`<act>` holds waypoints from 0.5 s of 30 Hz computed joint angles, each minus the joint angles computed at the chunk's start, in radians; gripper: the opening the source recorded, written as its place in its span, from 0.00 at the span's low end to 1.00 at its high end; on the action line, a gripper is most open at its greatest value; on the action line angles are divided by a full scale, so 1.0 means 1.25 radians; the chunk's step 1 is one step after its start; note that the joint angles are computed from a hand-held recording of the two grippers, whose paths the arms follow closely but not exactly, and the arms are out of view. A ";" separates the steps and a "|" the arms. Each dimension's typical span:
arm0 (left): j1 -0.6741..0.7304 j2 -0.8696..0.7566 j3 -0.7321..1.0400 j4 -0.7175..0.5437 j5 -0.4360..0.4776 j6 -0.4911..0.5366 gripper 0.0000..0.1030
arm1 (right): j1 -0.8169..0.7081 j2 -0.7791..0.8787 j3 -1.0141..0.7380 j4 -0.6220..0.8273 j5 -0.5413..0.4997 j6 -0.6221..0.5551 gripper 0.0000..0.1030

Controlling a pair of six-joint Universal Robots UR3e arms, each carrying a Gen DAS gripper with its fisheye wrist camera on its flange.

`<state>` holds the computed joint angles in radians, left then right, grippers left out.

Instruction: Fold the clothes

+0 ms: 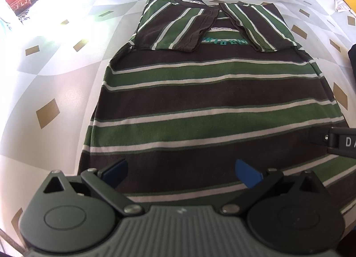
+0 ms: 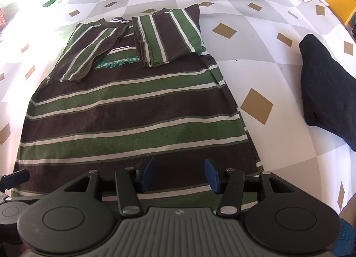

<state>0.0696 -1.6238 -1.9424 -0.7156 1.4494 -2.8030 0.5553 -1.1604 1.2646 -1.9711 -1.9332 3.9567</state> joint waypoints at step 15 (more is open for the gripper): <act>-0.011 0.012 -0.057 0.067 0.035 -0.023 1.00 | 0.034 -0.052 0.053 0.018 -0.091 0.038 0.47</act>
